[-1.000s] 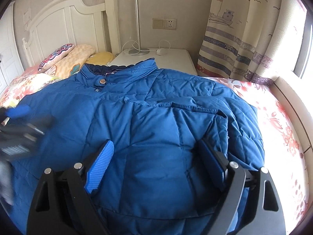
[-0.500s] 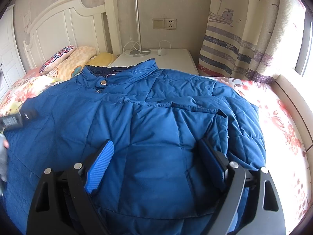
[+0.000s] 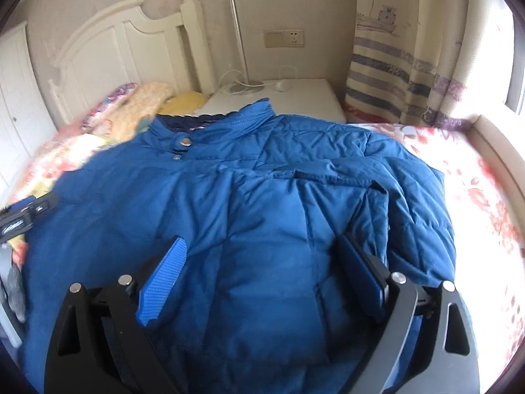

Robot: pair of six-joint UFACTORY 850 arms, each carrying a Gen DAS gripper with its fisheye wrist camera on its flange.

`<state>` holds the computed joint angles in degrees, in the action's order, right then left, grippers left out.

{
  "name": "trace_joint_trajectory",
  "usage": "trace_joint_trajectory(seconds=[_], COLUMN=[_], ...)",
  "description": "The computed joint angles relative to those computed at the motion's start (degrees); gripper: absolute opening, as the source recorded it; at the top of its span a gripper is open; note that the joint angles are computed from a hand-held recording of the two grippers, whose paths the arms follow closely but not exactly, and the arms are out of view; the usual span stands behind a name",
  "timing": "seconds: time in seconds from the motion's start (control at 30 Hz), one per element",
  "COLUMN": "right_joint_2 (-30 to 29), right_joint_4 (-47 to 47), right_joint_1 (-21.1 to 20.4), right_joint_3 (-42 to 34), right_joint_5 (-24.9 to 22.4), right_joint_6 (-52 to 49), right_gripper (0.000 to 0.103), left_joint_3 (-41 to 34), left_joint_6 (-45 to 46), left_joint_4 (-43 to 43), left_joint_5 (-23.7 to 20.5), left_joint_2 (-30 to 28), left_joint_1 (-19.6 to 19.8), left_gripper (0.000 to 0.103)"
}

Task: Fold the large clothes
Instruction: 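Move both grippers over the jacket hem to grasp it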

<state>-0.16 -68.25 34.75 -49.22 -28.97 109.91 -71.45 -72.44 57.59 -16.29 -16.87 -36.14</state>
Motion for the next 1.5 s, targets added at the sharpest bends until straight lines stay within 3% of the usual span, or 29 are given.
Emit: trace_joint_trajectory(seconds=[0.07,0.2,0.33,0.47,0.53,0.63,0.73,0.8,0.83,0.9,0.97,1.07,1.17,1.27,1.4,1.5], right_joint_2=[3.0,5.0,0.6,0.7,3.0,7.8,10.3,9.1,9.7,10.0,10.9,12.8,11.1,5.5,5.7,6.3], right_joint_4=[-1.3,1.8,16.0,19.7,20.2,15.6,17.7,21.6,19.9,20.2,19.4,14.6,14.7,20.7,21.3,19.0], right_joint_1=[2.8,10.3,12.6,12.2,13.5,16.8,17.8,16.8,16.9,17.7,19.9,25.3,27.8,26.8,27.0,31.5], right_joint_3=[1.6,2.5,1.8,1.2,1.9,4.6,7.7,9.3,10.2,9.8,9.4,9.1,8.3,6.9,6.3,6.0], right_joint_5=[-0.6,-6.4,-7.4,-7.8,-8.6,-11.2,-13.3,-12.2,-11.2,-13.5,-15.1,-16.7,-14.8,-13.9,-16.5,-18.8], right_joint_6=[3.5,-0.4,-16.4,-19.1,-17.6,-12.1,-10.8,-13.3,-11.9,-9.8,-6.4,-3.2,-5.9,-13.3,-12.2,-7.2], right_gripper=[0.092,0.092,0.092,0.093,0.093,0.093,0.094,0.096,0.099,0.098,0.098,0.098,0.098,0.101,0.100,0.100], left_joint_3=[5.7,11.9,12.7,11.8,12.6,16.5,20.0,20.6,21.4,21.5,23.0,27.0,30.6,31.9,32.8,35.2], left_joint_6=[-2.3,3.6,17.7,21.7,16.7,12.6,7.3,10.9,13.4,11.9,6.3,3.3,2.1,0.9,1.2,-1.6], left_joint_4=[4.9,3.7,-11.4,-15.8,-11.4,-7.8,-1.9,-6.3,-10.1,-10.4,-5.4,-1.7,1.3,2.8,1.1,3.8], left_joint_5=[2.6,0.3,-2.0,-2.5,-5.3,-3.9,-6.6,-7.4,-4.5,-5.5,-7.5,-6.0,-7.6,-10.1,-9.8,-10.9], left_joint_2=[5.7,10.0,6.4,5.6,6.9,11.8,14.6,13.9,14.3,15.2,17.8,23.4,26.9,24.5,26.3,30.0], left_joint_1=[-2.0,-6.8,-7.8,-7.6,-8.6,-8.9,-9.3,-7.8,-6.3,-5.8,-7.1,-9.1,-13.1,-15.5,-14.7,-15.8], left_gripper=[0.099,0.099,0.099,0.099,0.099,0.098,0.098,0.099,0.099,0.099,0.097,0.098,0.098,0.099,0.099,0.099])
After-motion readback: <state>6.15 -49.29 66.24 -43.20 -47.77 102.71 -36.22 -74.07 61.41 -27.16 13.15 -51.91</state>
